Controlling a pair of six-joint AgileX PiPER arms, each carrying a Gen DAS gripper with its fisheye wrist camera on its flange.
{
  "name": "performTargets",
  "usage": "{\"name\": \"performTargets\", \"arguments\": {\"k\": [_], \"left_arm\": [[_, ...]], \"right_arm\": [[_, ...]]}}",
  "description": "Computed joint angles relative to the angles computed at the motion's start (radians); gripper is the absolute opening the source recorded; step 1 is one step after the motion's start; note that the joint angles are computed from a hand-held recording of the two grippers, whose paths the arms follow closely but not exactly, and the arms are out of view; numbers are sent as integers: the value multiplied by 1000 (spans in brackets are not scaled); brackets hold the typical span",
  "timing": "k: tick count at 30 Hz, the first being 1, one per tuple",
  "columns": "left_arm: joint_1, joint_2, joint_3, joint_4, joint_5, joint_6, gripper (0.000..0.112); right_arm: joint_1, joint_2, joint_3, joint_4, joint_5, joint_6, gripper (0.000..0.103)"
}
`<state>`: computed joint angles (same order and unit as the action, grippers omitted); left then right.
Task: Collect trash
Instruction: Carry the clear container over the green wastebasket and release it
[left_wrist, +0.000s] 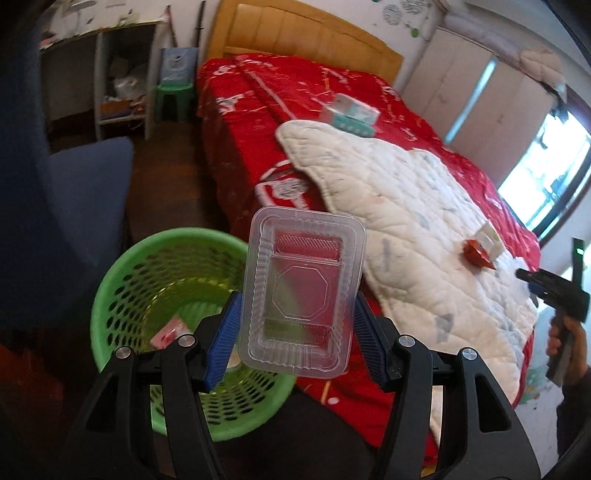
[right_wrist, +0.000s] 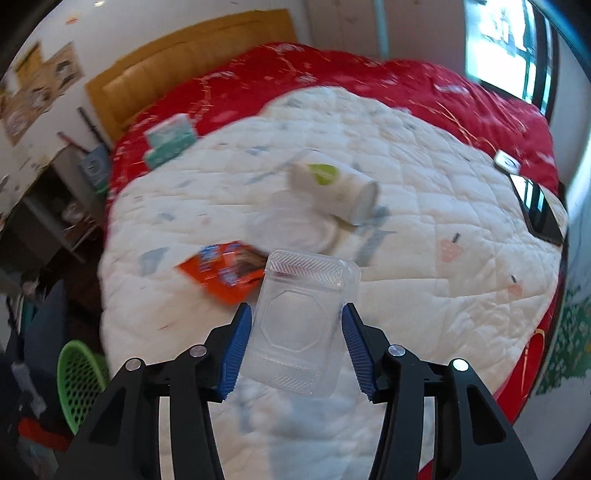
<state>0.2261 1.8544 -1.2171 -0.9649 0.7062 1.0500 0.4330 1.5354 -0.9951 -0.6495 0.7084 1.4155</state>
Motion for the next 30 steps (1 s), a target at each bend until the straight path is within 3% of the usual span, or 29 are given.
{"name": "performTargets", "arguments": {"k": [5, 12, 22, 30], "left_arm": [[49, 17, 4, 27, -17, -24, 59], [99, 64, -29, 75, -21, -82, 59], [136, 146, -124, 136, -5, -184, 61], [188, 153, -117, 112, 13, -164, 66]], "right_arm": [[139, 4, -48, -52, 10, 42, 49], [271, 106, -216, -49, 17, -6, 49], [345, 298, -463, 73, -1, -184, 49], [364, 427, -635, 179, 4, -325, 49]]}}
